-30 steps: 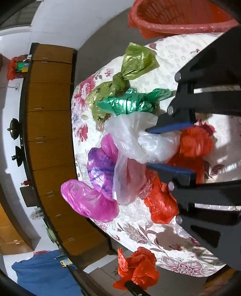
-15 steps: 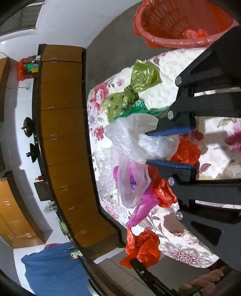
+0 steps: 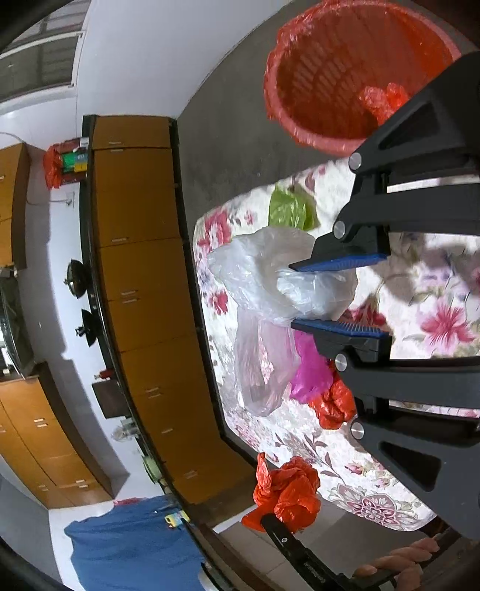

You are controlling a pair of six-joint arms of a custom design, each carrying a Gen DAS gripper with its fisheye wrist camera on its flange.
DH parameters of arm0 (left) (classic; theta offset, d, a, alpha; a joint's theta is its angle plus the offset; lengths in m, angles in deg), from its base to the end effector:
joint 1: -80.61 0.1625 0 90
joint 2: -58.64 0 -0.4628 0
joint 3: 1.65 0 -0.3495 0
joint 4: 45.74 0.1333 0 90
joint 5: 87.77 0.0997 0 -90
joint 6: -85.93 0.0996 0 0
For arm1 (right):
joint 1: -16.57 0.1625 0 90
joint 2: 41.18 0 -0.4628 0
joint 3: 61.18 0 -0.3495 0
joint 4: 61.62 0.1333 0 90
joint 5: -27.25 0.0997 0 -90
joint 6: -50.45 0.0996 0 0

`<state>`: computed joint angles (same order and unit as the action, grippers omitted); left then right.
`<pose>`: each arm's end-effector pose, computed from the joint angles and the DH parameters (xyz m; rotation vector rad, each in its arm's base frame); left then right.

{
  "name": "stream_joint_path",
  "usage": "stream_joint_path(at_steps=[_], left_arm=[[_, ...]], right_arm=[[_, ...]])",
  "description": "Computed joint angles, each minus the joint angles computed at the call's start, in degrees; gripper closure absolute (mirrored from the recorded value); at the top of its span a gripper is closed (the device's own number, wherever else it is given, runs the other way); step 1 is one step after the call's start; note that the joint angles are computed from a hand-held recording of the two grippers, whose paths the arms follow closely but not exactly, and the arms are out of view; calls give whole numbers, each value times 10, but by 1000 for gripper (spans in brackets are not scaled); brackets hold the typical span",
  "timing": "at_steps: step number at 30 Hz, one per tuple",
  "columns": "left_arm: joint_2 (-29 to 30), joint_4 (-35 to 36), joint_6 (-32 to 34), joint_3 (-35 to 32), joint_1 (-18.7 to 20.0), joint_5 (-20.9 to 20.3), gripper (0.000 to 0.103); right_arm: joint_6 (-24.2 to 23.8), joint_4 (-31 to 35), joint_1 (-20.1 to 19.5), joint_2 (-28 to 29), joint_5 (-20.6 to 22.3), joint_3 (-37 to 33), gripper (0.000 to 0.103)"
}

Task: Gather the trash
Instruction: 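Carry the red bag and white bag to the wastebasket and release both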

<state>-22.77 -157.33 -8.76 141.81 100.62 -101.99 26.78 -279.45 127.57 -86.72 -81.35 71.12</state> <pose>-0.1966 -0.3162 0.2281 0.1273 1.9940 -1.3870 0.2672 -0.4127 0.1382 0.8539 -2.5047 0.9790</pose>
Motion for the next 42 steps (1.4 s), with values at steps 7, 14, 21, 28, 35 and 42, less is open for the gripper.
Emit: stream_joint_path(at_steps=[7,14,21,28,35,42], left_arm=[[66,-214,149,15,-8,-1,94],[171,-506,345,21,-6,-22,94],[279,-738,506,-4,2,-64,94],[361,-871,621,-58,14,-125,94],[416,-921,691,-114,30,-182,94],[453,-933,721,-158,49,-223,94]], right_arm=[[-11,-29,-14,-24,-3,24,78],[-15,-57,-35,-55,-9,50,78],[-28,-79,-66,-99,-12,79,78],[-30,-88,-102,-144,-14,98,78],[-26,-93,-134,-174,-9,105,78],[-29,-92,-165,-192,2,106,78]])
